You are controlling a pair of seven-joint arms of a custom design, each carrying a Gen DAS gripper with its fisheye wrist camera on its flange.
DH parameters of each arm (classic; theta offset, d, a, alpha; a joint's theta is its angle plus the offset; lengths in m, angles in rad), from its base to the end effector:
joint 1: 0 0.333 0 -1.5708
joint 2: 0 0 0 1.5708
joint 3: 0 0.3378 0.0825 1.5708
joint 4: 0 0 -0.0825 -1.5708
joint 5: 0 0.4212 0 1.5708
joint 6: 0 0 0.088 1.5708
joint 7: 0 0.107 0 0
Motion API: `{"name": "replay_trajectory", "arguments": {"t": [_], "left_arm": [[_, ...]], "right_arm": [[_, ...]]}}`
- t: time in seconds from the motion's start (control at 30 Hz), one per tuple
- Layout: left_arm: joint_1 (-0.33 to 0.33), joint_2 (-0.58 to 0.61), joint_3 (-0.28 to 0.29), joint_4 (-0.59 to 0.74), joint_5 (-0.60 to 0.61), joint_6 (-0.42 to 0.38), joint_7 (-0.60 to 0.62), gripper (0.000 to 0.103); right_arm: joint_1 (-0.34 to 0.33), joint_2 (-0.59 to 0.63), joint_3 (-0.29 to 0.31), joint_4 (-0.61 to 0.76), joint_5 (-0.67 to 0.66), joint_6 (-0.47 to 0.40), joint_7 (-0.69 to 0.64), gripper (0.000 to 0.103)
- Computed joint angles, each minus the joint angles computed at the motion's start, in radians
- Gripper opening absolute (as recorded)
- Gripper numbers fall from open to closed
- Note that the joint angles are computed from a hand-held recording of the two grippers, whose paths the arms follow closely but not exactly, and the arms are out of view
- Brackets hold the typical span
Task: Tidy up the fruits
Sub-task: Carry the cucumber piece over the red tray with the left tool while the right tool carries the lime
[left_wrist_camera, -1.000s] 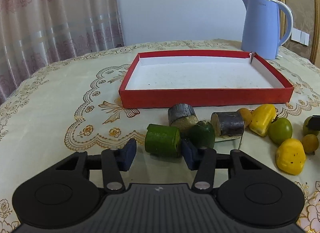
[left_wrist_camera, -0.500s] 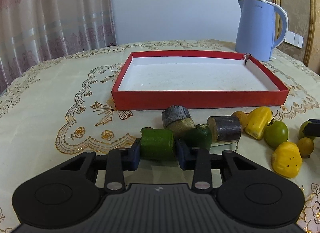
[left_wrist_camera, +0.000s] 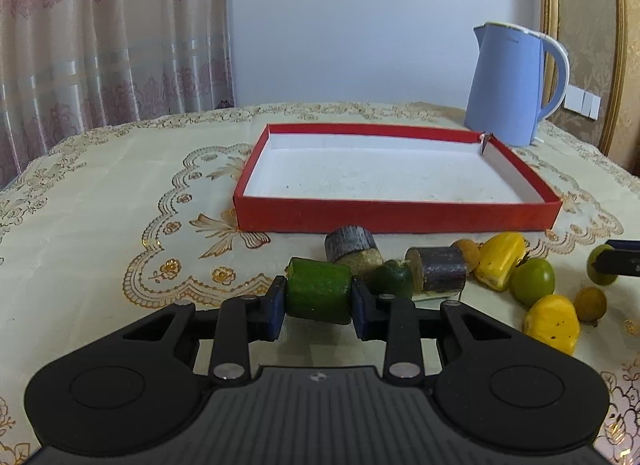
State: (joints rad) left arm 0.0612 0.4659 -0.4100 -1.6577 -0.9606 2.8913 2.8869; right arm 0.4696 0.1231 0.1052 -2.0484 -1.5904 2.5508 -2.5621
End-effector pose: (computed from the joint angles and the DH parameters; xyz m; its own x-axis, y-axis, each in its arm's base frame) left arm 0.7331 -0.1653 0.4247 -0.6370 -0.7709 -0.0022 -0.4288 0.3566 -0.8301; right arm 0.5231 0.3531 0.4105 -0.1943 -0.9630 -0.1865 -0.4336 0.2549 -0.8643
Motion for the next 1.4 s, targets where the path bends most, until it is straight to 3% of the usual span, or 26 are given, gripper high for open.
{"name": "replay_trajectory", "arguments": {"t": [0.3,0.43,0.57,0.77,0.87,1.03,1.2,1.4], "left_arm": [[0.015,0.014,-0.034,0.062,-0.090,-0.015,0.099,0.032],[-0.022,0.072,-0.024,0.163,-0.069,-0.022,0.078,0.032],[-0.035,0.146,-0.054,0.276,-0.048,-0.049,0.069,0.032],[-0.144,0.298,0.008,0.502,0.153,-0.112,-0.165,0.032],[-0.139,0.335,-0.012,0.544,0.198,-0.130,-0.206,0.032],[-0.150,0.377,0.012,0.606,0.285,-0.187,-0.323,0.032],[-0.147,0.385,0.001,0.607,0.326,-0.162,-0.339,0.032],[-0.168,0.425,0.030,0.663,0.395,-0.191,-0.418,0.032]], "right_arm": [[-0.015,0.071,-0.033,0.152,-0.019,-0.010,-0.115,0.031],[-0.020,0.133,-0.061,0.234,0.018,0.010,-0.169,0.031],[-0.008,0.186,-0.087,0.301,0.074,0.013,-0.246,0.031],[0.008,0.232,-0.124,0.354,0.171,-0.003,-0.328,0.031],[0.013,0.249,-0.137,0.370,0.222,-0.013,-0.381,0.031],[0.022,0.282,-0.158,0.408,0.275,-0.016,-0.445,0.031],[0.039,0.305,-0.174,0.439,0.313,-0.022,-0.504,0.031],[0.051,0.305,-0.189,0.438,0.329,-0.033,-0.526,0.031]]}}
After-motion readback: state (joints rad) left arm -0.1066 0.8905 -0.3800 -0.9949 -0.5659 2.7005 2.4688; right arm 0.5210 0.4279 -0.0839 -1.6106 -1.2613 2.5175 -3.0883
